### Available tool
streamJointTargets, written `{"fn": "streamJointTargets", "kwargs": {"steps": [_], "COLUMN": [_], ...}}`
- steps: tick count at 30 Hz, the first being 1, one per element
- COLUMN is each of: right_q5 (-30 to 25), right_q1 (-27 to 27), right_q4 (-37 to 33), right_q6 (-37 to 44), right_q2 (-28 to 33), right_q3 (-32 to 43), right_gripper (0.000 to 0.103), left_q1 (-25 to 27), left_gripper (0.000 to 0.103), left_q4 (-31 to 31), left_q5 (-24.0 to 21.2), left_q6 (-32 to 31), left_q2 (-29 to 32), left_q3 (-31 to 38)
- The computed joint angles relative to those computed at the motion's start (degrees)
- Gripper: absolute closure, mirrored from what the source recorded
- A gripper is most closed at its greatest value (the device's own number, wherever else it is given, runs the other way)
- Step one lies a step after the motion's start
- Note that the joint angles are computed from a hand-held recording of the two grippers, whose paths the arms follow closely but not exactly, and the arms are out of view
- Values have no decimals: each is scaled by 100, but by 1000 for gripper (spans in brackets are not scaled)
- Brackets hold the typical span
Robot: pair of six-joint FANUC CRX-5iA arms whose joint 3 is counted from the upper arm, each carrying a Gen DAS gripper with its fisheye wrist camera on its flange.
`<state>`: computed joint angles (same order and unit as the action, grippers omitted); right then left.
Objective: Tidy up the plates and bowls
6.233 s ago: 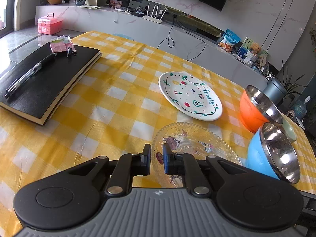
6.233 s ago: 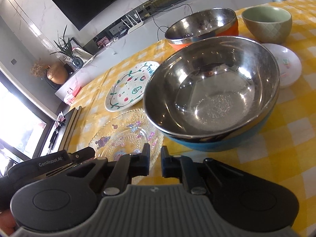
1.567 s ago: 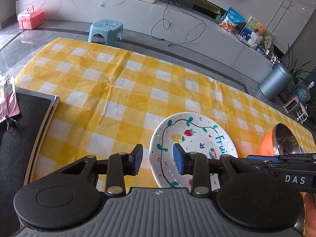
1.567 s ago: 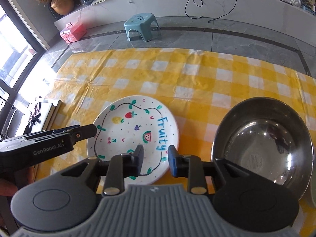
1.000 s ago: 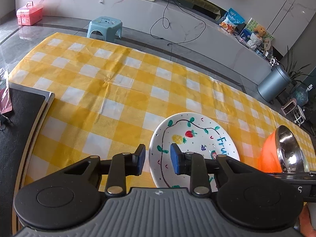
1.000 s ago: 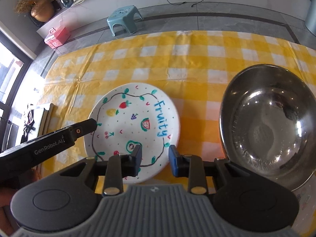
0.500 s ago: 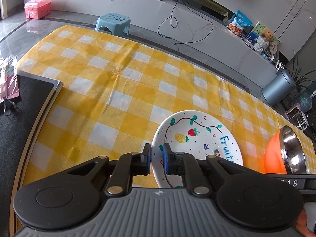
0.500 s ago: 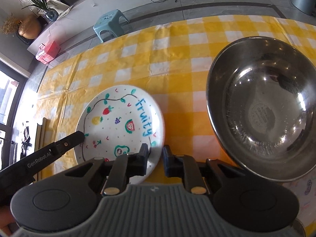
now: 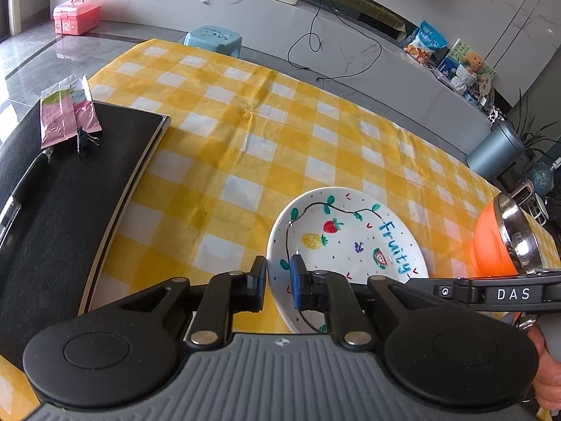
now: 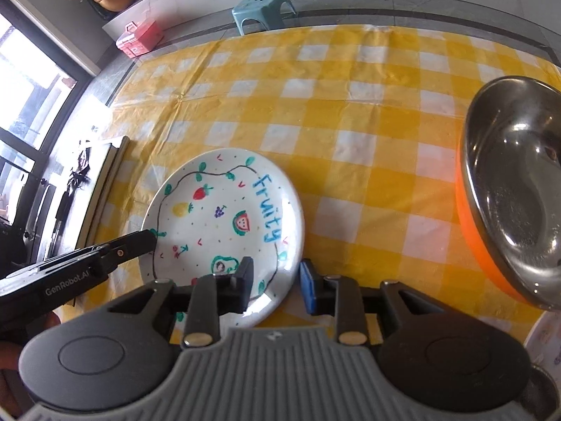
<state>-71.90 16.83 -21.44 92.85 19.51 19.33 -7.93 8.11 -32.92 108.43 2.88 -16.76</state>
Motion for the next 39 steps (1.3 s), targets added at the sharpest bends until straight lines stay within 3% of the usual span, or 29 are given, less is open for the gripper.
{"fn": "streamJointTargets", "kwargs": {"steps": [2,7,14,20,26,39], "right_q5": [140,124,221,449,557,831], "right_q1": [10,-187,-264,-122,-160,-4], "right_q4": [68,-268,-388,-189,-500,-791], "right_q6": [63,-17,-62,-414,-320,97], "right_q2": [-7,109,64,-176,-529,-1600], "right_q3": [-38,83,-2,-311,-616,-1352], "right_gripper": [71,74,89,91,92,94], "left_q1": [34,111,123,64,117,-53], "left_gripper": [78,77,84,85,85,85], "left_q4": [220,638,831,221,71,-880], "left_q5": [206,366,670,561,575,79], "left_q6": [-171,-429,-415,281,606,2067], "left_q2": [-25,33,-36,-189,-686,-1920], "left_q3": [-129,-286,-509,-418,-718,-1088]}}
